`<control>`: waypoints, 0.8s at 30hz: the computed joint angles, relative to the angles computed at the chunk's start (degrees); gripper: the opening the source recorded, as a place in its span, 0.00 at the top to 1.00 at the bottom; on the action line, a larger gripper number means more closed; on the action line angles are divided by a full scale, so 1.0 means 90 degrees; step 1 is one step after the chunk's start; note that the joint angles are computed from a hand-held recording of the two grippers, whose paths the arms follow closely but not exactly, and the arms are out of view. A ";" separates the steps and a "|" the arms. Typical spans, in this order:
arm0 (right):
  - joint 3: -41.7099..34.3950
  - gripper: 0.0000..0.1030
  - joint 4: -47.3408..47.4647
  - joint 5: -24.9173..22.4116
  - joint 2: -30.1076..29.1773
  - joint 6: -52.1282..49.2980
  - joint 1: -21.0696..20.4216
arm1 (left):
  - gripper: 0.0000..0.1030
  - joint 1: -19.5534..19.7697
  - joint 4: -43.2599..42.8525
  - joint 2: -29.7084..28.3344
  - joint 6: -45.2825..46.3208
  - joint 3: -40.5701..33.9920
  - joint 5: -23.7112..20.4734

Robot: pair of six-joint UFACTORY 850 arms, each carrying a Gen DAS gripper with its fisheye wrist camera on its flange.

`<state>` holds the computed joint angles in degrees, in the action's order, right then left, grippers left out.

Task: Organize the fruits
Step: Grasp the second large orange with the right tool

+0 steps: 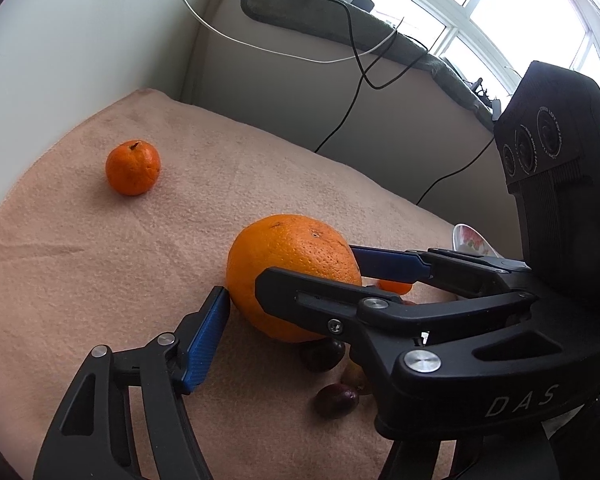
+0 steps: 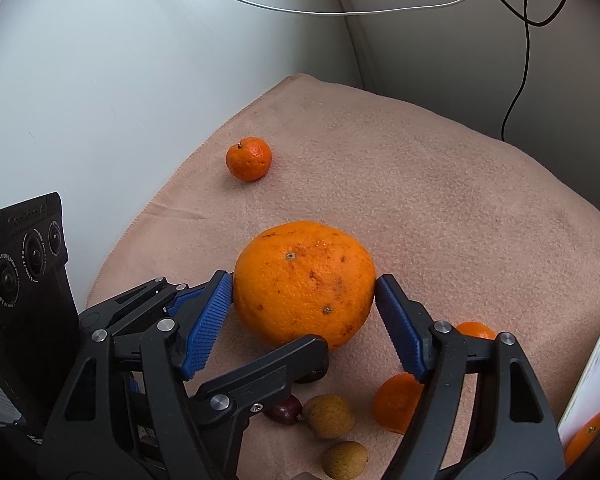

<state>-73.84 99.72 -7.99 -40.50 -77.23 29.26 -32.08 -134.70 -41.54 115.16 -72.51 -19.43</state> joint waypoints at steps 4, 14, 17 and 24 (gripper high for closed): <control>0.0007 0.27 0.0294 0.0082 0.0004 -0.0303 0.0035 | 0.35 -0.0024 -0.0106 0.0012 0.0116 0.0002 0.0035; 0.0238 0.27 0.1491 0.0106 0.0249 -0.1469 0.0030 | 0.35 -0.0131 -0.0541 0.0073 0.0553 -0.0005 0.0117; 0.0341 0.27 0.2051 0.0132 0.0374 -0.2032 0.0023 | 0.35 -0.0164 -0.0695 0.0118 0.0736 0.0009 0.0112; 0.0674 0.27 0.4227 0.0178 0.0719 -0.4163 -0.0029 | 0.35 -0.0292 -0.0788 0.0150 0.0942 -0.0127 0.0157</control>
